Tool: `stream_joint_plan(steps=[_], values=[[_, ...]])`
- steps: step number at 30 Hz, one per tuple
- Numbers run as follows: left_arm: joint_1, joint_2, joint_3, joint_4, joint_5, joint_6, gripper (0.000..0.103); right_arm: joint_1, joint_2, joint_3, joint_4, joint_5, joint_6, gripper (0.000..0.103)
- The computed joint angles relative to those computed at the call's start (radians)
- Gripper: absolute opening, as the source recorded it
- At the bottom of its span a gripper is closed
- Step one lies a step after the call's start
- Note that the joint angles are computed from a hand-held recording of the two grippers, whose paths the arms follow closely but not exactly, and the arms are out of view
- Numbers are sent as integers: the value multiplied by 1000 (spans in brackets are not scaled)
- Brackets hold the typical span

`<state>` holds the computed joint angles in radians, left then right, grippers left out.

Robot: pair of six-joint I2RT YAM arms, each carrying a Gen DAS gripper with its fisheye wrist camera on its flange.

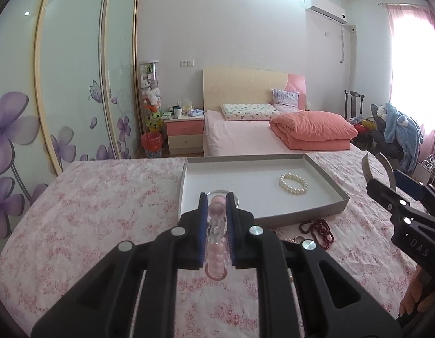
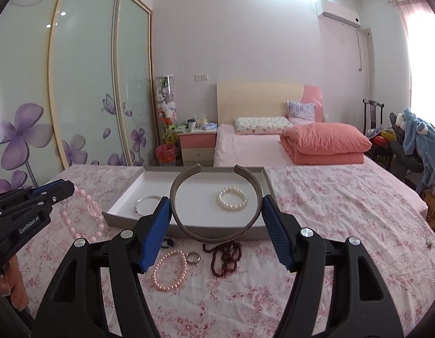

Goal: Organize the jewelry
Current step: 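Lower the pink bracelet into the tray with the left tool while the right tool places the cuff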

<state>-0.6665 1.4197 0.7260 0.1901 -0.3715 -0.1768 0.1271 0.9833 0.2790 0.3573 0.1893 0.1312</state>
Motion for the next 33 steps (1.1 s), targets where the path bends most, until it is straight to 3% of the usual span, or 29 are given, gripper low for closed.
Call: stream_joint_plan(steps=[20, 33], values=[[32, 175, 223, -17, -11, 55, 13, -74, 172, 96, 164, -48, -36, 66], [107, 470, 574, -135, 96, 47, 13, -140, 608, 354, 229, -123, -29, 66]])
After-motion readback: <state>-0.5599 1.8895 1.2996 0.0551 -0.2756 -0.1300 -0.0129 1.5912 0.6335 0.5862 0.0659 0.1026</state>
